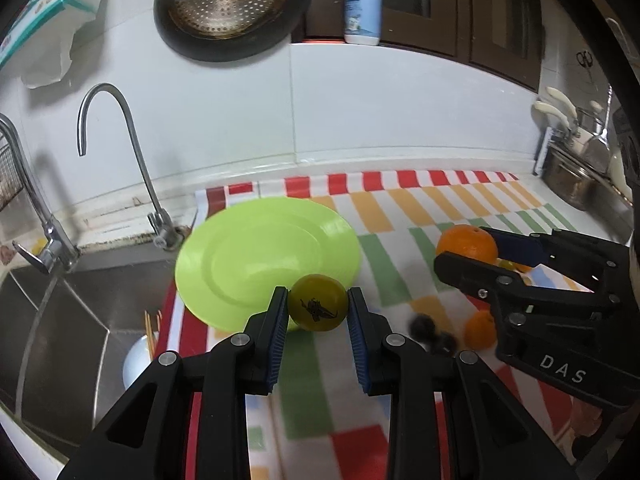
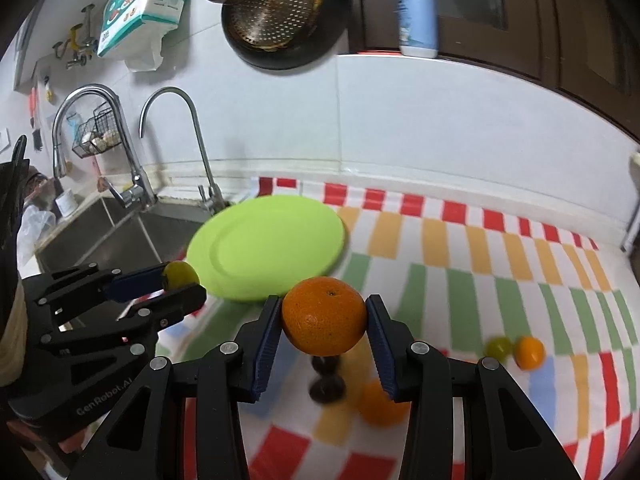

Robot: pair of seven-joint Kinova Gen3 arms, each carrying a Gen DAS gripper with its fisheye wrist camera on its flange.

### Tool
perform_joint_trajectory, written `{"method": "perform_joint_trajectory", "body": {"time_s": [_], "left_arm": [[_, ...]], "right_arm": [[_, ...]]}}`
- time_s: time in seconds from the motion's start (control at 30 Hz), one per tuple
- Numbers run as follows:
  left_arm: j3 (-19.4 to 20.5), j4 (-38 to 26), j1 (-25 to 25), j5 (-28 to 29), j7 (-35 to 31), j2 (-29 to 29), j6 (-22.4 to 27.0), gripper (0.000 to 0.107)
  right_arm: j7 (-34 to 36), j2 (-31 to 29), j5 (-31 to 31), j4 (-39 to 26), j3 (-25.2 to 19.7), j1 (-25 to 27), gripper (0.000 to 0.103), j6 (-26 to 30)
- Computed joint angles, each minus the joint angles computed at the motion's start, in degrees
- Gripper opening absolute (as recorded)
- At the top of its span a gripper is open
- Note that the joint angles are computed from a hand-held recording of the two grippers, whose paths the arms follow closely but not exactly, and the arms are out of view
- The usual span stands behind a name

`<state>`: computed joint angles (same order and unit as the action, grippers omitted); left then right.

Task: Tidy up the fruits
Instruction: 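Carry the lime and orange over the green plate while both tools open to release them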

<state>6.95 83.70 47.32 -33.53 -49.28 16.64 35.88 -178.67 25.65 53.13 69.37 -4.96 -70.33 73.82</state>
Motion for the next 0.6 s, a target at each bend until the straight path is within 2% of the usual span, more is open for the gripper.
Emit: {"method": "perform_joint_trajectory", "body": {"time_s": [0.2, 0.37, 0.6], "left_arm": [[-0.7, -1.8, -2.6, 1.3, -3.7, 1.8, -0.8, 0.029], [-0.9, -4.1, -5.2, 5.0, -8.6, 4.1, -0.9, 0.029], [-1.4, -8.1, -7.8, 10.7, -14.7, 8.0, 1.1, 0.029]], "right_arm": [[5.6, 3.3, -3.0, -5.1, 1.1, 3.6, 0.043, -3.8], [10.0, 5.9, -7.6, -9.2, 2.8, 6.2, 0.043, -6.6], [17.5, 10.8, -15.7, -16.8, 4.9, 9.8, 0.043, -6.6]]}}
